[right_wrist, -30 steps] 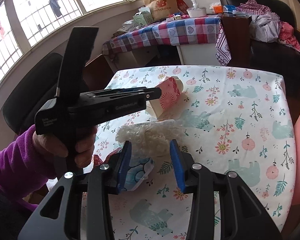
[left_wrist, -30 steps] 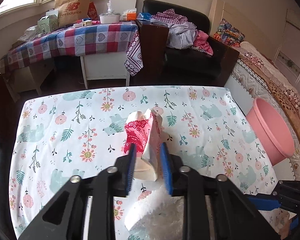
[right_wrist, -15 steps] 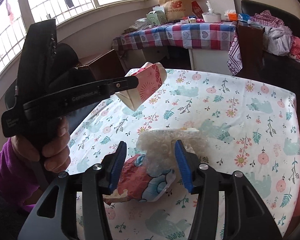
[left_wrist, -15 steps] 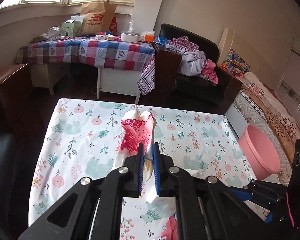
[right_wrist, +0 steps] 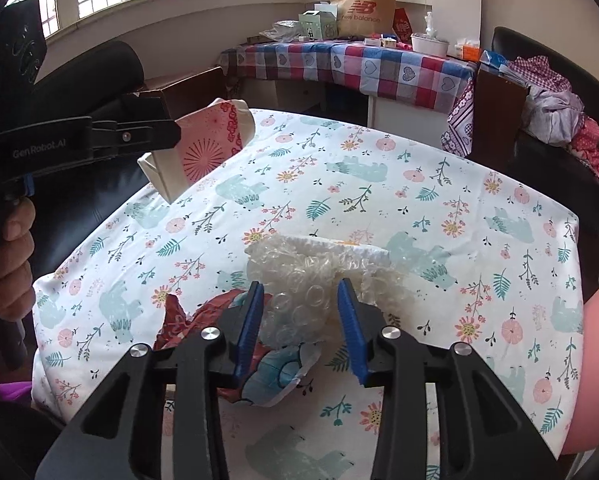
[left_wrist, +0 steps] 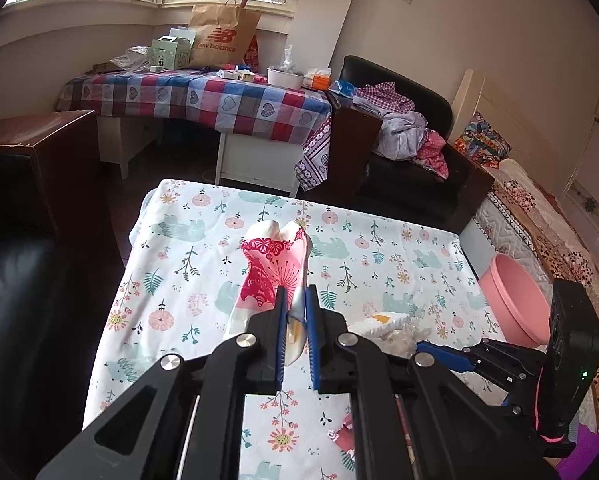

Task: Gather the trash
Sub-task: 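Grasp the pink paper box with the left tool while the right tool grasps the clear bubble wrap, then carry both items over the pink bucket and open both tools to drop them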

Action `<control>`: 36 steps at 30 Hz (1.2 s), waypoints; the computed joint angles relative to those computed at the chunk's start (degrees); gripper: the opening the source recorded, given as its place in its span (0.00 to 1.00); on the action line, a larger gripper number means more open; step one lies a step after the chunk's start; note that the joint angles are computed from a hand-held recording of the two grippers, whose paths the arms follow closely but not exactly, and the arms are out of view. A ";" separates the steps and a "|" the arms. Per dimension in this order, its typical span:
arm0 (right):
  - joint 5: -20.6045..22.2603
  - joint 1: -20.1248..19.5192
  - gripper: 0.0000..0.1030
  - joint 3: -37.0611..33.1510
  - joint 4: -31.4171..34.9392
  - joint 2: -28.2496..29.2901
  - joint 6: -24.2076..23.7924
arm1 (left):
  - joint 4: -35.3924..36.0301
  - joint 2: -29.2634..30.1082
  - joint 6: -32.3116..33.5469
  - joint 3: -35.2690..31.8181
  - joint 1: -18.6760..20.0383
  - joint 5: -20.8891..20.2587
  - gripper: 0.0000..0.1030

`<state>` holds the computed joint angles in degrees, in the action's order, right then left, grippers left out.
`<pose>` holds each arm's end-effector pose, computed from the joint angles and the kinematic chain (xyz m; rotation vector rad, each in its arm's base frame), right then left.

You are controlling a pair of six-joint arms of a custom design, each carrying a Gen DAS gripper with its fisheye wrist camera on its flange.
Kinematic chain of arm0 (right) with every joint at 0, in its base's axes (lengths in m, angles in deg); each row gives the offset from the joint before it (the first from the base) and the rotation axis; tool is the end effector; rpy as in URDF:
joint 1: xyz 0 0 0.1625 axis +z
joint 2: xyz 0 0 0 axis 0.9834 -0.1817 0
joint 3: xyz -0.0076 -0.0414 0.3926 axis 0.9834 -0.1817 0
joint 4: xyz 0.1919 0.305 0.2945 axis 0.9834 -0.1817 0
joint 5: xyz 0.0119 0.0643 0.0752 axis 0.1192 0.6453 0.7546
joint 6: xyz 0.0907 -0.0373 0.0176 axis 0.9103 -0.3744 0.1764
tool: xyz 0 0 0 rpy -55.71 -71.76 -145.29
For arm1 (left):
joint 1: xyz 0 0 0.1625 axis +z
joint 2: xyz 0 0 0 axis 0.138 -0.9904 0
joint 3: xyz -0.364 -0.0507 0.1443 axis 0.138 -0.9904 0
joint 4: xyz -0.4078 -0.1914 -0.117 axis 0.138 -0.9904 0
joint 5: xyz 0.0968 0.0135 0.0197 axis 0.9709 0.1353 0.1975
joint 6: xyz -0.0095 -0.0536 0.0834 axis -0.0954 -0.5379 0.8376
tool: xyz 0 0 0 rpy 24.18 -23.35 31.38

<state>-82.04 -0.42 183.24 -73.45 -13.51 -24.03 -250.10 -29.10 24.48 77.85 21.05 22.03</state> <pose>0.0293 -0.4836 0.2996 1.0189 -2.4258 0.5745 -0.3824 -0.4555 0.0253 0.3381 2.4362 -1.0898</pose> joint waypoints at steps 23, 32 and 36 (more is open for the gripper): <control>1.12 -5.89 0.16 -1.56 0.18 -5.77 8.31 | -0.72 -1.17 -0.69 1.71 -1.43 -1.25 0.08; 6.27 -8.17 0.16 -0.83 0.83 -10.95 9.53 | -2.69 1.29 2.56 -0.46 -1.74 -3.27 0.08; 8.79 -9.46 0.16 -0.68 0.97 -13.09 9.66 | -4.22 3.70 5.11 -2.67 -2.29 -4.70 0.08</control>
<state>-73.25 -9.87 182.56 -72.47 -26.60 -14.37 -254.32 -25.40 29.58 75.18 18.76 17.32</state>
